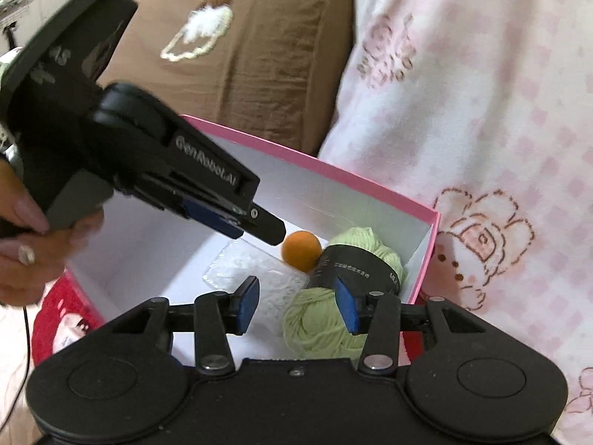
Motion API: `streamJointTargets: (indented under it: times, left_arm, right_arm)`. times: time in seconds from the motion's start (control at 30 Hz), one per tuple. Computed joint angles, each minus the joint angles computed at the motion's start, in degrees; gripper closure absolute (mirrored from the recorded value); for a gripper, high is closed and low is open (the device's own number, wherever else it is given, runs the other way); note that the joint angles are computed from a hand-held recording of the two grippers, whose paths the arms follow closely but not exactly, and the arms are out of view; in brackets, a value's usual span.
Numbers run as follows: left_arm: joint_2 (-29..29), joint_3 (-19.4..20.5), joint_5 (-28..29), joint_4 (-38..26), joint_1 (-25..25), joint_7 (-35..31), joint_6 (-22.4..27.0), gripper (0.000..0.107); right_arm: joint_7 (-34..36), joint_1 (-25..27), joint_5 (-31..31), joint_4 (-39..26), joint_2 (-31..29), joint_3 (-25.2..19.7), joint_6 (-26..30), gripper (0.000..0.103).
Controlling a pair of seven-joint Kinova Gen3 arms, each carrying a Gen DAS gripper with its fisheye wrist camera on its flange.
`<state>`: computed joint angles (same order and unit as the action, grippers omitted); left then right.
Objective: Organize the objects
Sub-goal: 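Open the left tool to release the sponge beside the yarn ball, then withdraw the left tool and move it toward the small white wipe pack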
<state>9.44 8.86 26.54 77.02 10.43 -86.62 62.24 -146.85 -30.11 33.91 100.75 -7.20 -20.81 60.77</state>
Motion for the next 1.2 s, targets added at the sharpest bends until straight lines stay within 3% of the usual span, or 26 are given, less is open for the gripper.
streamJointTargets:
  times: [0.13, 0.33, 0.4, 0.47, 0.6, 0.83, 1.07, 1.2]
  left_arm:
    - [-3.4, -0.4, -1.5, -1.2, -0.1, -0.4, 4.0, 0.072]
    - [-7.8, -1.2, -2.7, -2.9, -0.1, -2.3, 9.7, 0.072]
    - [-8.7, -1.8, -1.8, -3.4, -0.5, -3.4, 11.6, 0.07]
    - [-10.0, -2.6, -0.8, -3.9, -1.1, -4.1, 13.7, 0.065]
    - [-12.7, -2.8, -1.4, -5.2, -2.7, -2.6, 17.5, 0.062]
    - [-18.0, -7.2, 3.2, -4.9, -3.0, -6.5, 23.3, 0.05]
    - [-21.0, -8.4, 2.6, -4.7, -2.7, -9.1, 25.9, 0.038]
    - [-23.9, -7.6, 0.4, -1.7, -2.1, -9.8, 25.5, 0.037]
  right_arm:
    - [-2.2, -0.7, -2.4, -2.8, -0.3, -0.8, 2.7, 0.043]
    - [-4.0, -2.5, -0.9, -6.1, -1.1, -3.8, 7.0, 0.031]
    - [-4.1, -3.1, -0.6, -7.3, -1.1, -4.6, 8.6, 0.024]
    - [-4.0, -4.2, 0.4, -8.7, -0.9, -6.2, 11.2, 0.012]
    - [-4.4, -7.0, 1.7, -12.3, 1.2, -7.3, 16.7, 0.011]
    - [-8.4, -14.2, 6.2, -16.6, 3.0, -9.3, 23.5, 0.011]
    - [-11.5, -20.3, 6.3, -22.2, 5.4, -8.8, 29.5, 0.011]
    - [-13.4, -23.7, 6.8, -24.2, 6.7, -8.1, 32.9, 0.011]
